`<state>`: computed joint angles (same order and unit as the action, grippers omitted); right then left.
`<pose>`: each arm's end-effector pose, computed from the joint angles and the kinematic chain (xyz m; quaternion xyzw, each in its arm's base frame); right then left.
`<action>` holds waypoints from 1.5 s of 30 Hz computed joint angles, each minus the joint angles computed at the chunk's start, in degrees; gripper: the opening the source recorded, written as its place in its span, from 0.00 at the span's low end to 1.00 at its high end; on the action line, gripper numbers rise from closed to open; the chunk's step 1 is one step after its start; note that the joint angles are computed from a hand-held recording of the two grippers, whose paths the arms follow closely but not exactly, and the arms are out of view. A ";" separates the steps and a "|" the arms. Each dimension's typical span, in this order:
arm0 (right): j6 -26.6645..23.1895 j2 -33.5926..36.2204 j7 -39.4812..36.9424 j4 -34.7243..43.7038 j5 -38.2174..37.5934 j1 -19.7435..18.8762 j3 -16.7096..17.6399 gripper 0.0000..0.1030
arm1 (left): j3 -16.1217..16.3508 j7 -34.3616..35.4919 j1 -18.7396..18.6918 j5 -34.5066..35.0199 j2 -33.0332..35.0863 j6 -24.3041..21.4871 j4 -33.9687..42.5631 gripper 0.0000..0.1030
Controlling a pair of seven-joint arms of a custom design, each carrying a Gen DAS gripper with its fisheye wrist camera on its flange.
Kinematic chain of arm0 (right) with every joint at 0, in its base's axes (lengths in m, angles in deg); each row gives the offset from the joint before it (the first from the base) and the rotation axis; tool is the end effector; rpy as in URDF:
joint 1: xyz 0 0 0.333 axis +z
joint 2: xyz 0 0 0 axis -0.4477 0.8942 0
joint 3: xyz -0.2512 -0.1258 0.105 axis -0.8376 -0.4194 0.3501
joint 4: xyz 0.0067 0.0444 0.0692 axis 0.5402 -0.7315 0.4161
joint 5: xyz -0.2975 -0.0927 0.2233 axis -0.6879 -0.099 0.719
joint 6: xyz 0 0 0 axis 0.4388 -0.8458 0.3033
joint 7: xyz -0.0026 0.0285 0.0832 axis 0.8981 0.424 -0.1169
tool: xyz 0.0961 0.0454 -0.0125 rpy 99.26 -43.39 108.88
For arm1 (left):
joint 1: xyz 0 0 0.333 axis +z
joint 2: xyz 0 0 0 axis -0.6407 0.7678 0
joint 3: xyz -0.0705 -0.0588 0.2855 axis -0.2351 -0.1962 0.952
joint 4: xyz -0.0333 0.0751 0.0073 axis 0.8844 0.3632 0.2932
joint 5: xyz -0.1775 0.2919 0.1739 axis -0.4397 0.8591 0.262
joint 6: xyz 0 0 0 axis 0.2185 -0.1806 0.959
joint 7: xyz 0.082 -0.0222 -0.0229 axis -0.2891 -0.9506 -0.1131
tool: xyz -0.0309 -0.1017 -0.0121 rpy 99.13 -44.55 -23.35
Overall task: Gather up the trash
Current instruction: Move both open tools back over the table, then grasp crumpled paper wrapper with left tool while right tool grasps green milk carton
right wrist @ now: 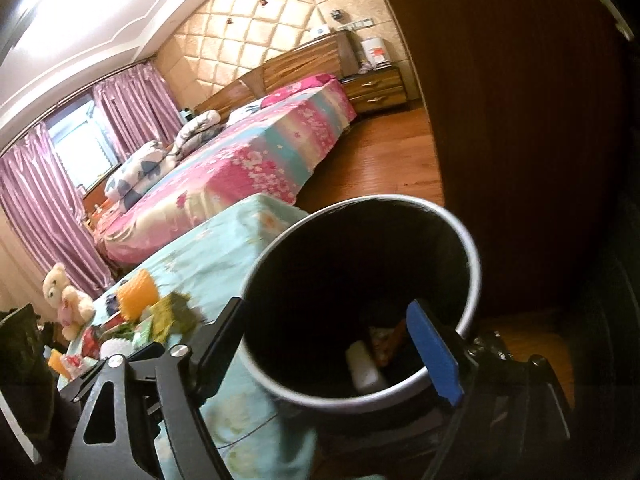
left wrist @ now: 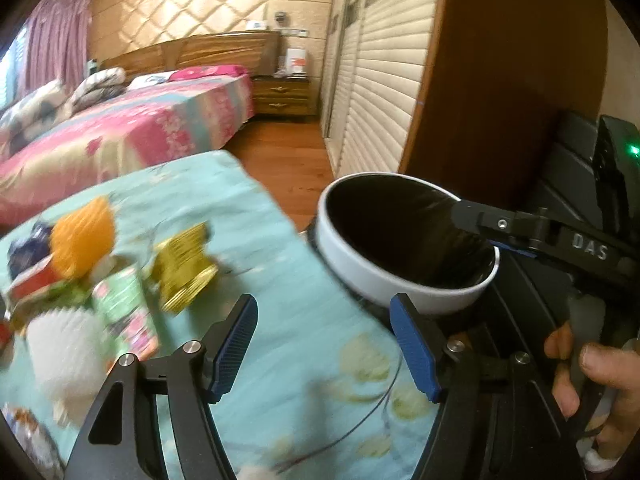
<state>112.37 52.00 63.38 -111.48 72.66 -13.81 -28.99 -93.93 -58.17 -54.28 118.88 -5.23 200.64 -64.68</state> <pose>0.4647 0.0534 0.4434 -0.7233 0.5558 -0.0756 0.4027 0.3493 -0.2891 0.4544 -0.6848 0.5935 -0.3255 0.2699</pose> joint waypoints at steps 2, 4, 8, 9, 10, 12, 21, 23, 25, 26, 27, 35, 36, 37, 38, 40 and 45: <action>-0.33 -1.13 0.00 -1.03 0.23 0.55 0.41 0.84 | 0.11 -0.08 -1.10 -1.88 -2.72 -1.81 -2.09 0.67; -0.80 -2.26 0.49 -2.15 -0.07 1.16 0.96 0.85 | 0.14 -0.23 -2.11 -3.53 -5.89 -3.29 -4.40 0.67; -2.43 -4.21 0.72 -4.11 -0.34 2.77 1.48 0.85 | -0.19 -0.16 -4.23 -7.06 -11.87 -6.76 -8.25 0.68; -2.56 -4.69 0.80 -4.59 -0.31 3.20 1.71 0.86 | -0.33 -0.17 -4.78 -7.85 -13.13 -7.70 -8.91 0.68; -2.59 -5.18 1.14 -5.05 -0.37 3.59 2.01 0.86 | -0.47 -0.22 -5.38 -8.67 -14.41 -8.70 -9.63 0.69; -3.24 -5.97 1.11 -5.87 -0.44 4.32 2.05 0.86 | -0.84 -0.49 -6.48 -10.13 -16.72 -10.71 -10.84 0.69; -3.59 -9.14 2.37 -9.40 -0.75 7.69 3.78 0.86 | -2.62 -3.34 -11.73 -14.94 -25.52 -20.80 -14.69 0.69; -3.79 -9.58 2.21 -9.93 -0.58 8.62 3.89 0.86 | -3.22 -4.22 -12.97 -15.75 -26.93 -23.24 -15.06 0.69; -3.81 -9.74 2.26 -10.21 -0.63 9.38 4.17 0.86 | -3.46 -4.88 -14.04 -16.26 -28.08 -25.12 -15.42 0.69; -3.85 -9.84 2.17 -10.36 -0.63 9.78 4.30 0.86 | -3.53 -5.09 -14.73 -16.58 -29.00 -26.36 -15.77 0.69; -3.75 -9.96 2.19 -10.51 -0.69 10.14 4.51 0.86 | -3.87 -5.45 -15.25 -16.88 -29.44 -27.66 -15.77 0.69; -1.83 -8.77 1.71 -10.37 -0.38 12.89 5.84 0.86 | -3.94 -6.71 -19.77 -18.77 -35.70 -36.16 -18.25 0.70; -1.68 -8.46 1.75 -10.24 -0.47 13.10 5.92 0.86 | -4.01 -6.96 -20.34 -19.07 -36.45 -37.30 -18.55 0.71; -1.49 -8.09 1.88 -10.09 -0.69 13.23 6.05 0.86 | -4.06 -7.23 -20.92 -19.37 -37.17 -38.34 -18.82 0.72; -1.40 -7.53 1.97 -9.82 -0.87 13.40 6.13 0.86 | -3.94 -7.45 -21.48 -19.62 -37.88 -39.15 -19.21 0.72; -1.28 -6.85 2.05 -9.62 -0.99 13.73 6.27 0.86 | -3.74 -8.08 -22.39 -20.23 -38.65 -40.41 -19.80 0.72; -0.21 -4.77 2.46 -8.66 -1.51 14.42 7.01 0.86 | -2.17 -8.00 -23.22 -20.87 -39.79 -41.76 -20.99 0.72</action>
<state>112.16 47.23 65.84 -120.15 71.15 0.62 -21.98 -96.10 -66.17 -77.50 98.00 -45.03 158.88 -85.67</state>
